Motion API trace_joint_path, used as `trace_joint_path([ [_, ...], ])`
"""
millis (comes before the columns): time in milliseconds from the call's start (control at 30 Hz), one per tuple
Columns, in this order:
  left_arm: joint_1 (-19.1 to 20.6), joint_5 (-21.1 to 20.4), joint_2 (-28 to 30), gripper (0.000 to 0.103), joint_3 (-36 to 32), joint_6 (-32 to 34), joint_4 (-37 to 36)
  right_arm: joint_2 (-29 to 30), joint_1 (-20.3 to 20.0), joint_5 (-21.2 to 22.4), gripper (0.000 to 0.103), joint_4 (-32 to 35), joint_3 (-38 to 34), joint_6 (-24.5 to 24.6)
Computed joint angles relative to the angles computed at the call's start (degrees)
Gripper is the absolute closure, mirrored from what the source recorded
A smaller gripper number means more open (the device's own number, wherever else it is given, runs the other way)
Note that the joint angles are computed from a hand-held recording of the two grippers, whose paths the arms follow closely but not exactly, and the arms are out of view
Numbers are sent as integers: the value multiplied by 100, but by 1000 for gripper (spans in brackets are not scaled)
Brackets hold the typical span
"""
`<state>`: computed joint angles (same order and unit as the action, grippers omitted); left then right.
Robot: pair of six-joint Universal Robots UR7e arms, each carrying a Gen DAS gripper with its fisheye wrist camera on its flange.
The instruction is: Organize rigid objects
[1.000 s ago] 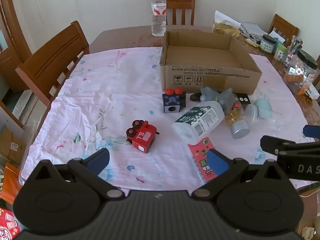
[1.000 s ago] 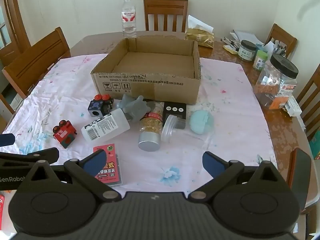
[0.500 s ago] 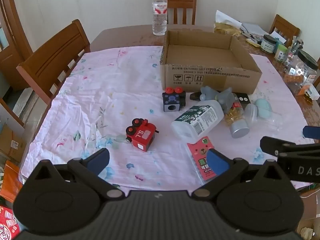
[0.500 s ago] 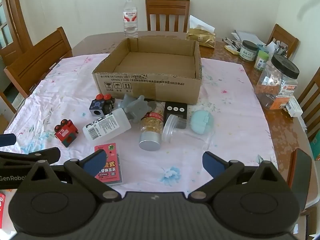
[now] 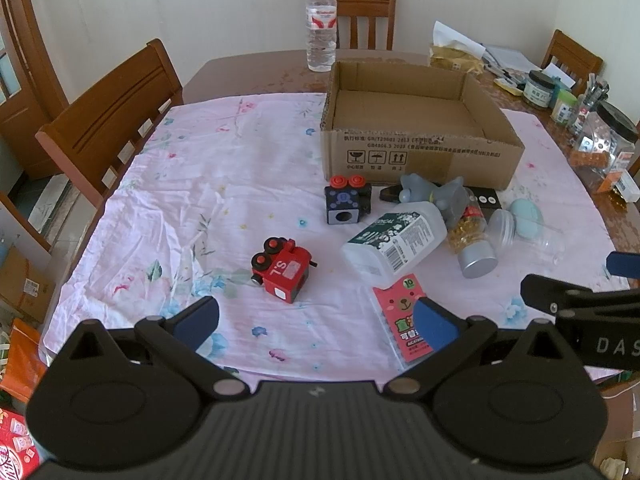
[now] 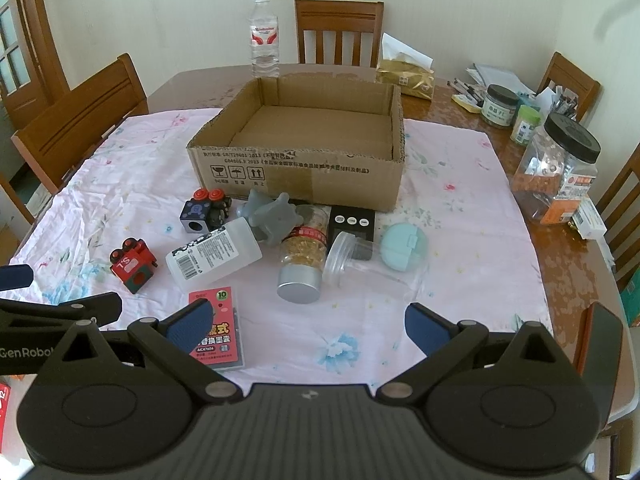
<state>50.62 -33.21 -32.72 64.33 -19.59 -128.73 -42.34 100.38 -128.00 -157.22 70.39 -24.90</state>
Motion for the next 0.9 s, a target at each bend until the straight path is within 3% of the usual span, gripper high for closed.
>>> trace_joint_path([
  [900, -13, 103, 41, 1, -51, -139, 91, -26, -31, 41, 0, 17, 3, -13],
])
